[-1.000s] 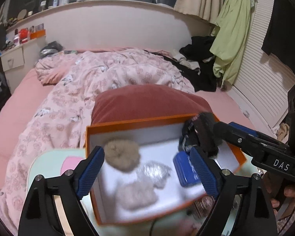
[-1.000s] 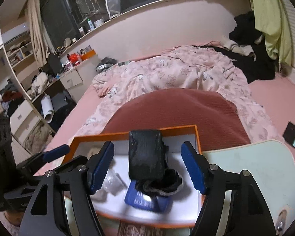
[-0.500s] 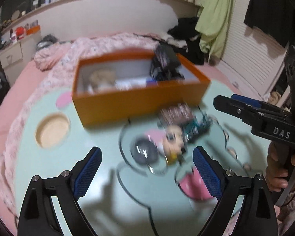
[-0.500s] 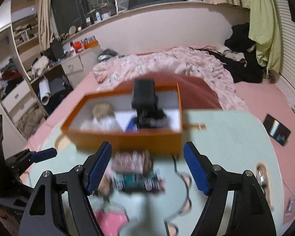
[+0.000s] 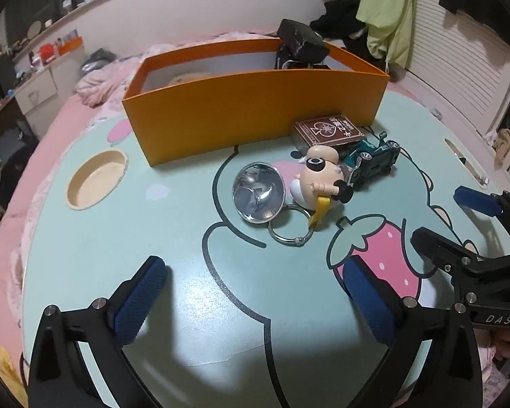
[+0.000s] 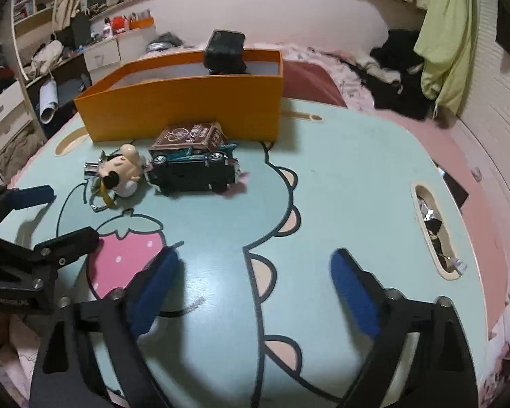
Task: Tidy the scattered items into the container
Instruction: 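Withdraw both grippers from the box back over the table, then grasp the round silver mirror with the left gripper while the right gripper grasps the green toy car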
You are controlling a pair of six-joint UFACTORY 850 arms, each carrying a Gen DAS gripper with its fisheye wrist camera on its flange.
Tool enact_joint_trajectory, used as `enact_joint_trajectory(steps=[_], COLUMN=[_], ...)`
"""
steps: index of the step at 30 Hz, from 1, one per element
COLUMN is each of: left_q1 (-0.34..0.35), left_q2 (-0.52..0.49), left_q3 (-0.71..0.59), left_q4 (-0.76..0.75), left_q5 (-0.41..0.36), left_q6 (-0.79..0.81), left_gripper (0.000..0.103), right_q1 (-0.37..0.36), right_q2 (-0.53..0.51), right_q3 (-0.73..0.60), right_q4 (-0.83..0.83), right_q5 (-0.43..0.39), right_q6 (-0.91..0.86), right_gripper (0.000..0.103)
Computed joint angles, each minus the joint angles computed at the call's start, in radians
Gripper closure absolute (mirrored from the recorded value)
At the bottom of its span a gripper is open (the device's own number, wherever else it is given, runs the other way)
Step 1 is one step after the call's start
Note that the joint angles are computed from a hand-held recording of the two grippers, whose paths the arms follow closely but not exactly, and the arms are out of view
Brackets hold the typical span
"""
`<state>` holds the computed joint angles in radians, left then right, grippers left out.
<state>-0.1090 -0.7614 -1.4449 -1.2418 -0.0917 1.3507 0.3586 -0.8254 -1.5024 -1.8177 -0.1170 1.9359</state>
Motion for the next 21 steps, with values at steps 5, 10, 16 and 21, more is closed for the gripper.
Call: enact_joint_trajectory(steps=[5,10,16,21], left_q1=[0.001,0.003,0.005,0.048], left_q2=[-0.003,-0.005,-0.004,-0.005], left_q3=[0.003,0.002,0.002,-0.009], left_q4=[-0.105,-0.146,-0.171,-0.322], left_q5=[0.0,-0.003,-0.004,-0.131], left_q6=[0.107,0.15,0.163,0.239], left_gripper=[0.0,0.0,0.0,0.002], right_q1=[0.0,-0.001,-0.001,-0.002], right_q2=[-0.003,-0.002,-0.001,0.002], right_q3=[-0.006,-0.003,-0.001,0.007], right_q4=[0.075,0.056,0.051,-0.005], right_q5=[-0.001,-0.001,-0.001,0.002], right_q6=[-0.069,-0.05,-0.045,0.014], right_gripper=[0.005,0.005,0.005,0.005])
